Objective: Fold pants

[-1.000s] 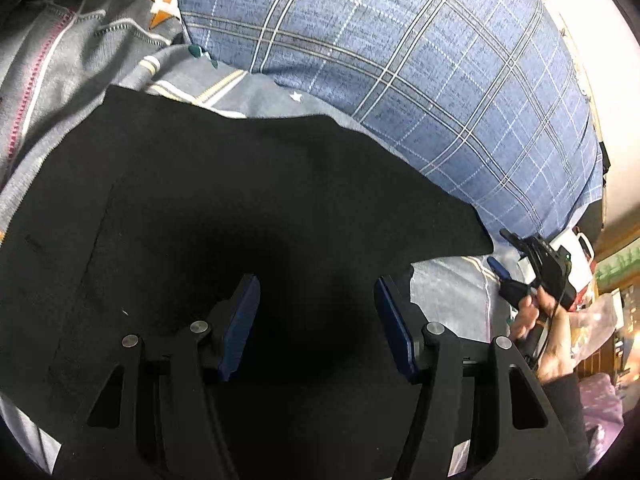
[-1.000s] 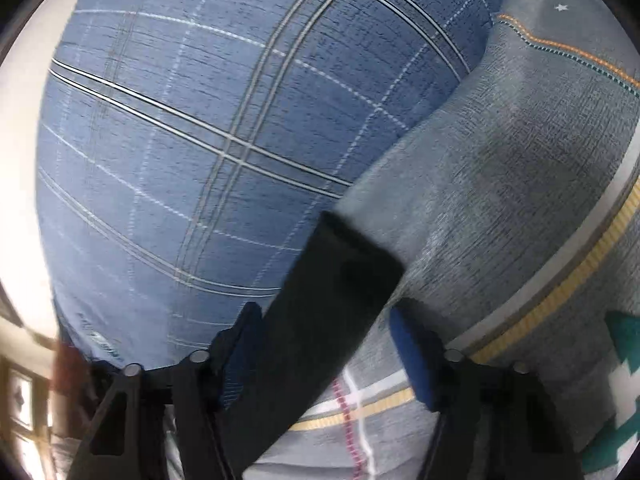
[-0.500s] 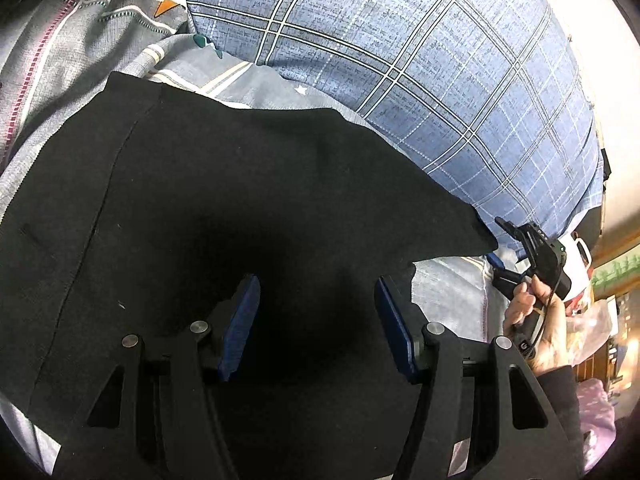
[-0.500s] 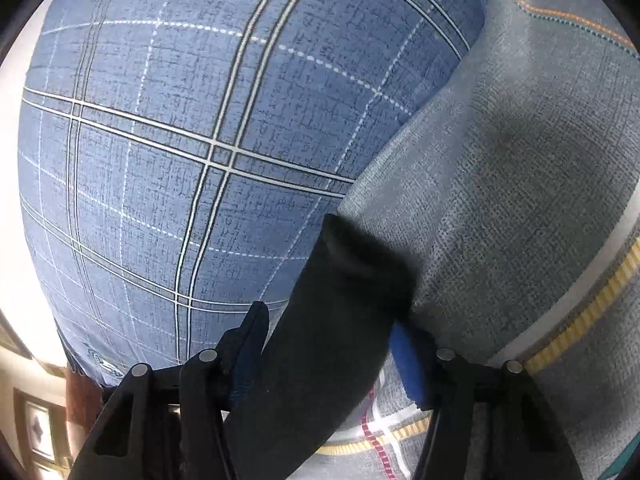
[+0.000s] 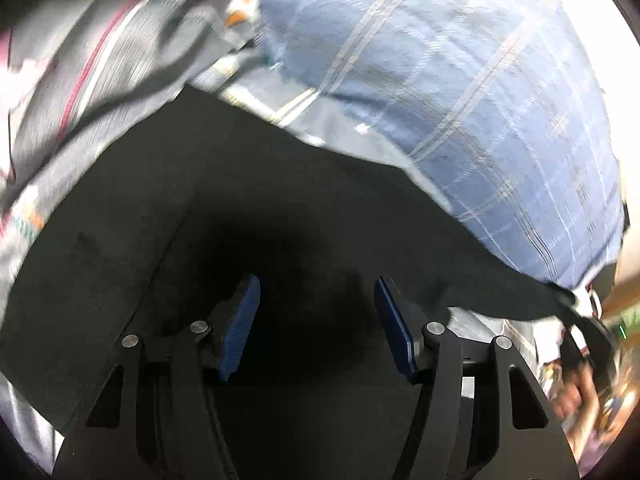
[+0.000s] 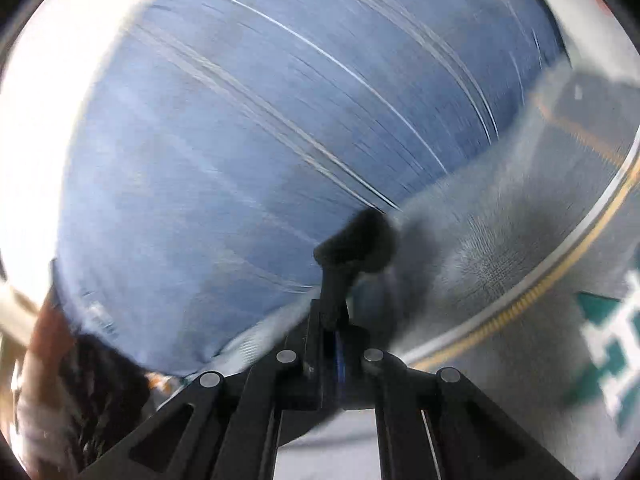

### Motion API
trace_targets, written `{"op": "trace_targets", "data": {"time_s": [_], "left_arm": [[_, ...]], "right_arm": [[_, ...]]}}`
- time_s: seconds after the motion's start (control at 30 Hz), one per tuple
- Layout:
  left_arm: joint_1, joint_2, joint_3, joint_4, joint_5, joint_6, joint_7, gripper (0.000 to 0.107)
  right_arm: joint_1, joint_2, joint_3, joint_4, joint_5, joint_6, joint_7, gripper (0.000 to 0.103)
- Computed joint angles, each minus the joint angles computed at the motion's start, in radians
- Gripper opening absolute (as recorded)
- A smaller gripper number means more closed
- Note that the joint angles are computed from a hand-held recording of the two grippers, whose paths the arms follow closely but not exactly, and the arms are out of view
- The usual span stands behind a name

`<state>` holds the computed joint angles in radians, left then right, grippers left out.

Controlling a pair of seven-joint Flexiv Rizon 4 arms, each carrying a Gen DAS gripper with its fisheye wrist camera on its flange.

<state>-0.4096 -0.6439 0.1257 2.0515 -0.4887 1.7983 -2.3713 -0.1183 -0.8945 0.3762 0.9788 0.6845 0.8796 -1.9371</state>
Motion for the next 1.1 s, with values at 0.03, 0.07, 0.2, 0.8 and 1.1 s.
{"op": "trace_targets", "data": {"time_s": [0.03,0.07,0.2,0.8,1.1], "left_arm": [[0.062,0.001,-0.066,0.016,0.017,0.029,-0.011,0.059],[0.098,-0.001,-0.099,0.031,0.048,0.072,-0.04,0.059],[0.082,-0.001,-0.09,0.035,0.021,0.077,-0.014,0.059],[0.113,-0.011,-0.135,0.05,0.022,0.133,-0.007,0.059],[0.161,-0.031,-0.178,0.054,0.063,0.2,-0.024,0.064]], "right_arm": [[-0.031,0.039,0.028,0.047,0.029,0.009,-0.039,0.004],[-0.067,0.085,0.056,0.105,0.068,0.022,-0.083,0.004],[-0.163,0.187,0.095,0.257,0.23,0.057,-0.207,0.004],[-0.074,0.033,-0.093,0.222,-0.026,0.102,0.073,0.004],[0.043,0.08,-0.224,0.384,-0.218,0.466,0.222,0.005]]}}
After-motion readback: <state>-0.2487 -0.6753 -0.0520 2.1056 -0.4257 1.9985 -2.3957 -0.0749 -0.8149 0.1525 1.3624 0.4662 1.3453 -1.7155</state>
